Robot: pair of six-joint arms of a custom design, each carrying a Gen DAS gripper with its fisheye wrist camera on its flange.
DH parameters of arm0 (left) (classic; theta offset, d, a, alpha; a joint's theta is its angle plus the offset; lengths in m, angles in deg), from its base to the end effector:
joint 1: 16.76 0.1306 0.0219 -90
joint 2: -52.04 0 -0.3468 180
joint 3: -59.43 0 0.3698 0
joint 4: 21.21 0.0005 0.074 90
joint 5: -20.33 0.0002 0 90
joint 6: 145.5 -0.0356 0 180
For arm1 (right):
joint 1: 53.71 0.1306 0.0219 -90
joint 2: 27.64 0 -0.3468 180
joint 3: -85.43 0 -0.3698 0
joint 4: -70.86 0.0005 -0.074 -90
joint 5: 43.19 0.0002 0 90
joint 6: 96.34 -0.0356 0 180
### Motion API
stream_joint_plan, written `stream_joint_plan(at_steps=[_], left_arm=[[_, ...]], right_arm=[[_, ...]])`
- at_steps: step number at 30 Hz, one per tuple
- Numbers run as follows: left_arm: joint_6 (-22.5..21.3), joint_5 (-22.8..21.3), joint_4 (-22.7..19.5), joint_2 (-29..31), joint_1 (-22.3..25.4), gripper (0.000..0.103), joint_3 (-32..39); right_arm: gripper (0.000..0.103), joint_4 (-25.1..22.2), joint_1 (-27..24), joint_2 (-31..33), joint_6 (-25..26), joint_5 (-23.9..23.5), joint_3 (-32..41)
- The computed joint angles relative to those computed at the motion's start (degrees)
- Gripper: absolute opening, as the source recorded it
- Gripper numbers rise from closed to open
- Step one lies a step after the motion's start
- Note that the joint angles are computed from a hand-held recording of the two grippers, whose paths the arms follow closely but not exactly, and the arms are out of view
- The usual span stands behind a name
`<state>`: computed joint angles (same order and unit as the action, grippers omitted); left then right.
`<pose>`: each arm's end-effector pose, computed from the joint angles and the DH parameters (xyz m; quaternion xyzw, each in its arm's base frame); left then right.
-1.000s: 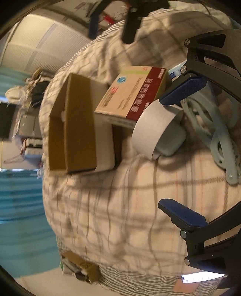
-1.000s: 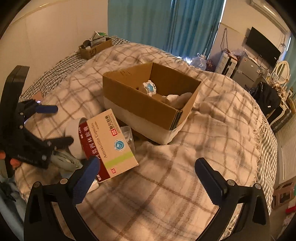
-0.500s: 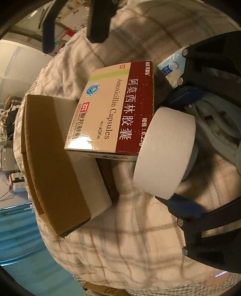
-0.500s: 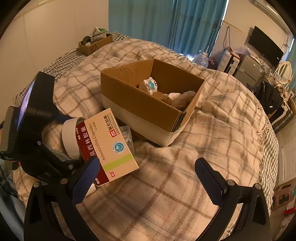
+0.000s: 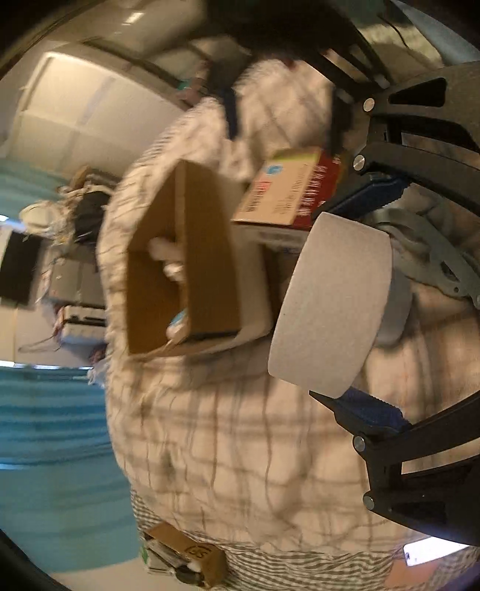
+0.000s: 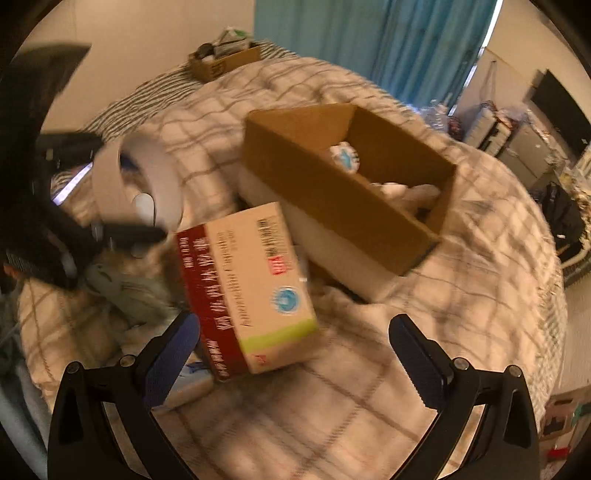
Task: Organize objects
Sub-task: 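Grasp the Amoxicillin Capsules box with the right gripper while the left holds the tape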
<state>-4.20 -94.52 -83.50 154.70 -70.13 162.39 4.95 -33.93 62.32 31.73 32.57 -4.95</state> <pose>0.3203 -0.4066 0.3770 -0.0349 0.9483 -0.0595 0.3097 0.4065 0.1550 0.3758 -0.4920 0.8376 0.0873 0.2209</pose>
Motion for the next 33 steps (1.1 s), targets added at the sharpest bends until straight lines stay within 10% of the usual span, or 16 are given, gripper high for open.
stream_joint_plan(at_steps=[11,15,32,33], left_arm=[[2.7,-0.8,-1.1,-2.5,1.1,0.086,-2.6],[3.1,-0.4,-2.1,-2.3,0.9,0.086,-3.3],[2.5,-4.4,-6.8,-0.6,-1.6,0.086,1.6],[2.4,-4.8,-7.1,-0.5,-1.4,0.086,2.5]], right_arm=[[0.102,1.0,4.1,5.2,-1.4,3.5,0.3],[0.087,-0.6,3.5,5.3,-1.5,1.7,0.7],[0.08,-1.1,2.2,-3.1,-4.5,2.9,3.3],[0.062,-1.2,1.9,-3.5,-4.9,2.5,4.4]])
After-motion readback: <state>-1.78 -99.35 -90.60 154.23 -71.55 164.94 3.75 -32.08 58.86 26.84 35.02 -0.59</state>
